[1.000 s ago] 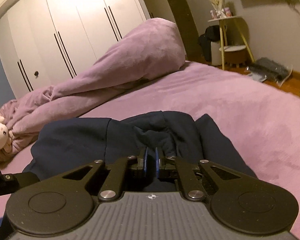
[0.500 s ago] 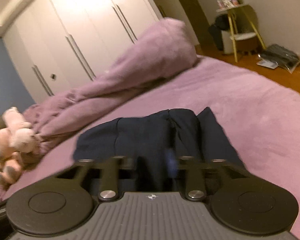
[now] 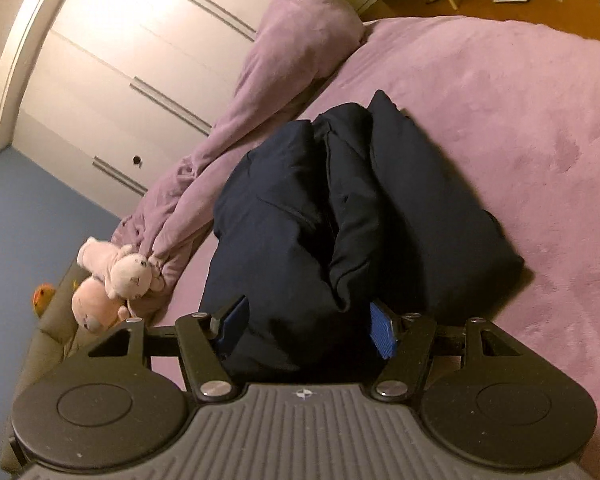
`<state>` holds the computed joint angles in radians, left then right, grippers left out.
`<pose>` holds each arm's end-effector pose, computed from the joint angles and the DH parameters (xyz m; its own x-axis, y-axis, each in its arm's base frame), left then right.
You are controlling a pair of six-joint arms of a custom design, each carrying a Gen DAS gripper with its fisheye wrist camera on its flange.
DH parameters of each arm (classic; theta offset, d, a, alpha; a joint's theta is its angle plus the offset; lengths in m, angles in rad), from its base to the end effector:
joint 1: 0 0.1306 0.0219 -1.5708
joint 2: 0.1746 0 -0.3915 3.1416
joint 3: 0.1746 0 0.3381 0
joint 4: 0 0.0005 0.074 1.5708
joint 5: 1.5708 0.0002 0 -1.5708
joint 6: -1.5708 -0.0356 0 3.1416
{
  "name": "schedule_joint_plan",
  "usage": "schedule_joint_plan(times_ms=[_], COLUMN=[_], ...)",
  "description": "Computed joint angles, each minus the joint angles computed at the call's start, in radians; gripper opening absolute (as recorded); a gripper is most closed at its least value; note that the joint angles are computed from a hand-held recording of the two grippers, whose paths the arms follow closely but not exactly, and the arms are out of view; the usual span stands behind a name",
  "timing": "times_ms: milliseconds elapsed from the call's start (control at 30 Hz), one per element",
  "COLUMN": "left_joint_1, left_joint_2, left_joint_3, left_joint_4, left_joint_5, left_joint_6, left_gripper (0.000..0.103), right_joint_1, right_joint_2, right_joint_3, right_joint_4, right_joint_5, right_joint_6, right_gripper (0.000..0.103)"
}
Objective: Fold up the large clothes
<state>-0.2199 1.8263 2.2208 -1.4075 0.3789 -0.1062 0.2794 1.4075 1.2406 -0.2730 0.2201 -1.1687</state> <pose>0.5375 -0.1341 0.5254 -0.7816 0.2756 -0.5596 0.4793 0.8395 -0.2560 0.4426 0.1184 0.4194 -0.2331 0.8674 -0.4396 0.3457 0.4965 0.7962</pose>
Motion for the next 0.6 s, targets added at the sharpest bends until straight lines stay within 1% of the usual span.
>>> schedule_joint_plan(times_ms=[33, 100, 133, 200, 267, 333, 400, 500, 567, 600], left_joint_1=[-0.012, -0.023, -0.023, -0.020, -0.018, -0.010, -0.007, -0.008, -0.009, -0.009], left_joint_2=[0.022, 0.058, 0.070, 0.078, 0.087, 0.113, 0.114, 0.096, 0.093, 0.081], left_joint_3=[0.034, 0.092, 0.112, 0.127, 0.141, 0.189, 0.192, 0.164, 0.158, 0.136], left_joint_4=[-0.033, -0.086, -0.099, -0.101, -0.101, -0.142, -0.151, -0.132, -0.127, -0.105], left_joint_5=[-0.035, -0.076, -0.083, -0.088, -0.110, -0.096, -0.090, -0.098, -0.098, -0.105], left_joint_6=[0.014, 0.033, 0.044, 0.062, 0.073, 0.079, 0.088, 0.074, 0.069, 0.075], left_gripper=[0.096, 0.093, 0.093, 0.093, 0.095, 0.095, 0.094, 0.094, 0.094, 0.094], right_joint_1=[-0.002, -0.004, -0.008, -0.020, -0.027, -0.024, -0.015, -0.007, -0.007, -0.006], right_joint_2=[0.008, 0.017, 0.015, 0.004, -0.001, 0.006, 0.019, 0.027, 0.031, 0.032], right_joint_3=[0.009, 0.025, 0.019, -0.008, -0.019, -0.004, 0.020, 0.050, 0.061, 0.067], right_joint_4=[-0.011, -0.044, -0.040, -0.003, -0.002, -0.037, -0.070, -0.122, -0.141, -0.154], right_joint_5=[-0.003, 0.001, -0.011, -0.032, -0.040, -0.028, -0.009, 0.013, 0.015, 0.019], right_joint_6=[-0.022, -0.051, -0.068, -0.099, -0.114, -0.102, -0.086, -0.063, -0.056, -0.051], right_gripper=[0.051, 0.043, 0.040, 0.037, 0.037, 0.036, 0.036, 0.036, 0.036, 0.036])
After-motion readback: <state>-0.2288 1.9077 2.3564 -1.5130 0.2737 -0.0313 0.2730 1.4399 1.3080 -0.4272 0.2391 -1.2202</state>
